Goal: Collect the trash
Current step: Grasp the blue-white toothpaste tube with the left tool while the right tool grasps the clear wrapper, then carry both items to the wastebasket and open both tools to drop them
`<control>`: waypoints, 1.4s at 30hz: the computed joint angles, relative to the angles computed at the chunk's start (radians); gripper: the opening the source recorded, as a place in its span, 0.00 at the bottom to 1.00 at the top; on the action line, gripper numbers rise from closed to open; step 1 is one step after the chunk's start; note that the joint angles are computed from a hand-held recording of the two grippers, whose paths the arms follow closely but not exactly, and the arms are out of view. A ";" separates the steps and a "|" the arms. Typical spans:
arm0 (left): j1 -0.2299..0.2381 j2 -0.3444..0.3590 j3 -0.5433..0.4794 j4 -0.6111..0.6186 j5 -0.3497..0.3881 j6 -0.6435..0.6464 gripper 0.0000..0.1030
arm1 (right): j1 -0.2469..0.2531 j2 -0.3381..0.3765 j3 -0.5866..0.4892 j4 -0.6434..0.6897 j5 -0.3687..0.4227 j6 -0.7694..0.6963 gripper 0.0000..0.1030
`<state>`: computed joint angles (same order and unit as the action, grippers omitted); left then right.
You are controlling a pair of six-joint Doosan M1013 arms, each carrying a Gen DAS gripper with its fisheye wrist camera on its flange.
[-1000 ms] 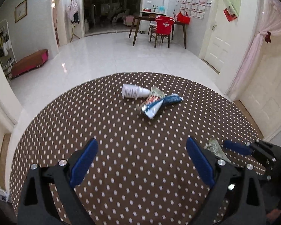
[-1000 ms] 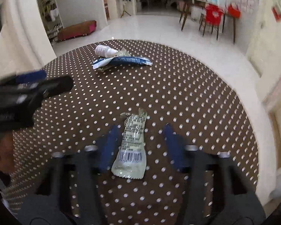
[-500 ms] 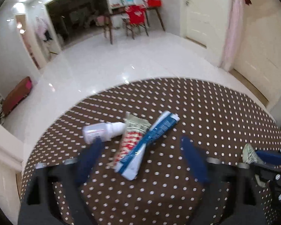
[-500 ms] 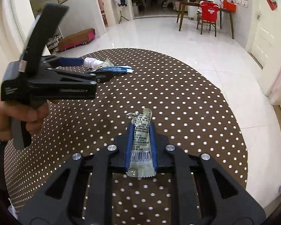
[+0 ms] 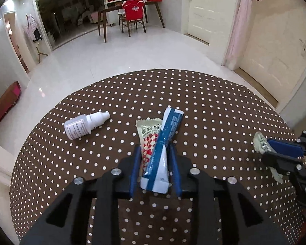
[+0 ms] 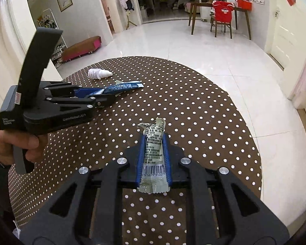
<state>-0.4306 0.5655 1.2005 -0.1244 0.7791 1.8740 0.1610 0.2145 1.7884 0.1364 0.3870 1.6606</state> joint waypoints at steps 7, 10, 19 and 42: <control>-0.017 0.006 -0.015 -0.009 0.004 0.010 0.33 | -0.016 -0.023 0.022 0.000 -0.002 0.012 0.17; -0.023 0.012 -0.026 -0.004 0.014 0.011 0.21 | -0.021 -0.030 0.029 0.002 -0.005 0.016 0.17; -0.041 0.007 -0.024 0.008 0.021 0.027 0.17 | -0.034 -0.050 0.051 0.022 -0.019 0.007 0.17; -0.026 -0.056 0.079 -0.145 -0.002 -0.005 0.18 | -0.103 -0.136 0.129 0.188 -0.043 -0.139 0.17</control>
<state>-0.4570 0.5096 1.2797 -0.2690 0.7774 1.8685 0.0579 0.0784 1.9170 0.3248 0.3436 1.5216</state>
